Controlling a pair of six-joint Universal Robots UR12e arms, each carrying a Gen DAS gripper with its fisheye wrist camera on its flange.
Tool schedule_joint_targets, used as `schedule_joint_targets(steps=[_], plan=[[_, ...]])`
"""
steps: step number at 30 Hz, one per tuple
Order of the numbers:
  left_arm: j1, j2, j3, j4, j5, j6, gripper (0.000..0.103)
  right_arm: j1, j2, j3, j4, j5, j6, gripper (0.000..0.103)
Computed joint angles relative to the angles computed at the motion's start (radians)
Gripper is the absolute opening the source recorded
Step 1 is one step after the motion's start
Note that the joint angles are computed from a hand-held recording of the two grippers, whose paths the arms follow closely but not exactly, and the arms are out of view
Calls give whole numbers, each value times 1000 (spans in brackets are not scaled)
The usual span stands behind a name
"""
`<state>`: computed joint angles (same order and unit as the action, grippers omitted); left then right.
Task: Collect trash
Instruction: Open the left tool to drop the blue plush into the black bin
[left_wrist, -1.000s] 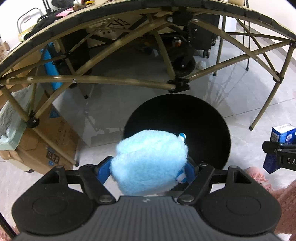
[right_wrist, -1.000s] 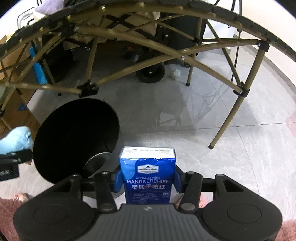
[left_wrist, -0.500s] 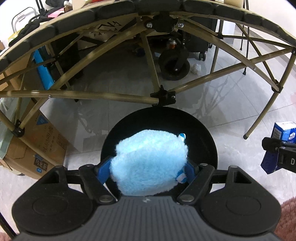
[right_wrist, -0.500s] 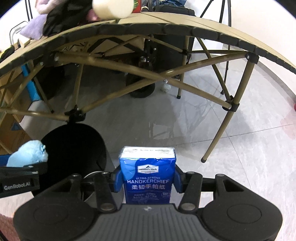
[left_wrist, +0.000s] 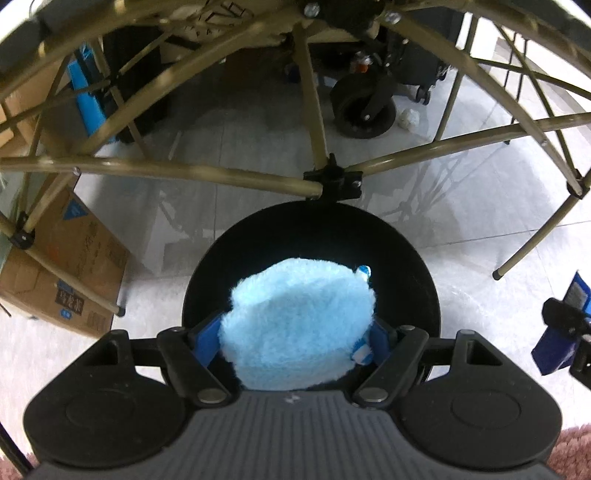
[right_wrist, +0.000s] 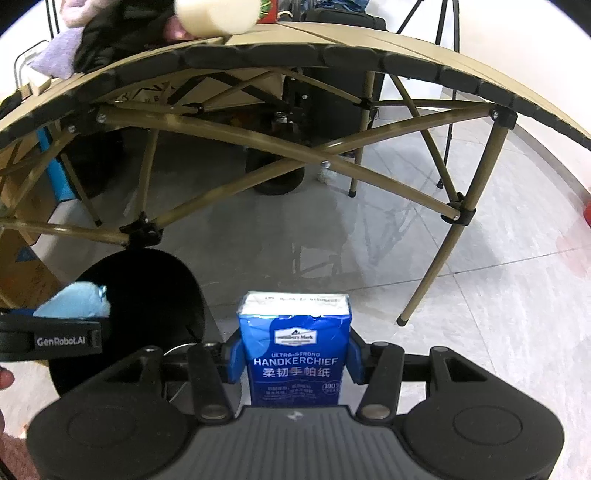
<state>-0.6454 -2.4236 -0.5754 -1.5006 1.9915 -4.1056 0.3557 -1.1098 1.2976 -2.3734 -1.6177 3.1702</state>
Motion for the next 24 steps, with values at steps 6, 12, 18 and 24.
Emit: schedule_joint_targets(steps=[6, 12, 18, 24], plan=[[12, -36, 70, -78, -45, -25, 78, 1, 27, -40, 1, -18, 4, 51], [25, -50, 93, -91, -89, -42, 78, 6, 52, -73, 3, -30, -7, 51], [27, -57, 114, -113, -91, -48, 102, 4, 55, -76, 14, -29, -17, 51], [32, -73, 155, -159, -127, -44, 103, 2, 50, -68, 5, -27, -12, 51]])
